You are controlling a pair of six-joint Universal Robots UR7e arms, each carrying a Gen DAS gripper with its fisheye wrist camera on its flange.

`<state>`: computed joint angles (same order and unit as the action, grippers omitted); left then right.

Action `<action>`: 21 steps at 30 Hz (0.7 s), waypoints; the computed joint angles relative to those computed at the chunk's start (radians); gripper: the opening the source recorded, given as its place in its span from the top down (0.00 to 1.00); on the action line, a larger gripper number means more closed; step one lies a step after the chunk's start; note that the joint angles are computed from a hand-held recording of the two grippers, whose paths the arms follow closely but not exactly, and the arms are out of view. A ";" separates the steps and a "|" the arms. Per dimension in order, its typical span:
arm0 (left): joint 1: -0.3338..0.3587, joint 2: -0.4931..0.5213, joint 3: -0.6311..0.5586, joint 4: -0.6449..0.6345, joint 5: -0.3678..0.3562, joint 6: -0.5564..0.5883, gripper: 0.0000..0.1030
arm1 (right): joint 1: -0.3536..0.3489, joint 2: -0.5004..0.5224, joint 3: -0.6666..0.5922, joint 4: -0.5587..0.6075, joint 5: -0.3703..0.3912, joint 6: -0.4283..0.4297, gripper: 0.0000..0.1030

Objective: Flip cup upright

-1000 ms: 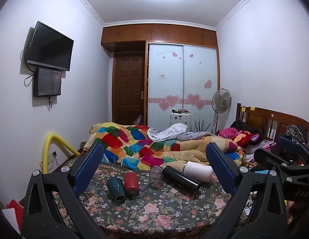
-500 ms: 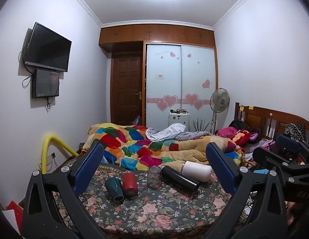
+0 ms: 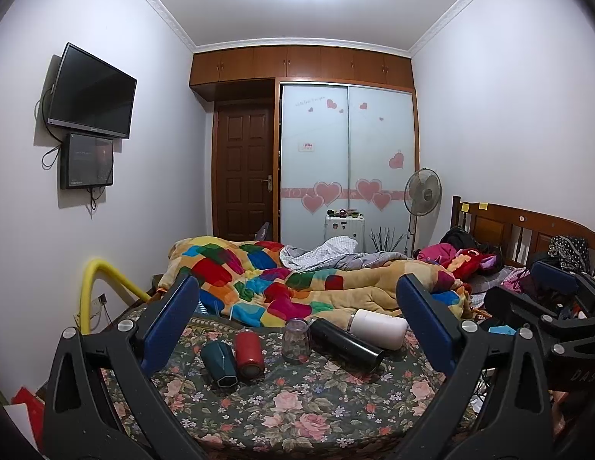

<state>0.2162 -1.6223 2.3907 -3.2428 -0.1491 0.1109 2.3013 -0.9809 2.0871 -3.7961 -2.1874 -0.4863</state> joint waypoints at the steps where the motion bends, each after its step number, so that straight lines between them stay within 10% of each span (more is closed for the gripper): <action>1: -0.002 -0.001 0.002 0.006 0.001 -0.006 0.00 | 0.000 0.005 0.005 -0.006 0.003 -0.001 0.00; 21: 0.009 0.005 0.001 -0.017 0.003 0.003 0.00 | -0.004 -0.001 0.006 0.001 0.008 0.002 0.00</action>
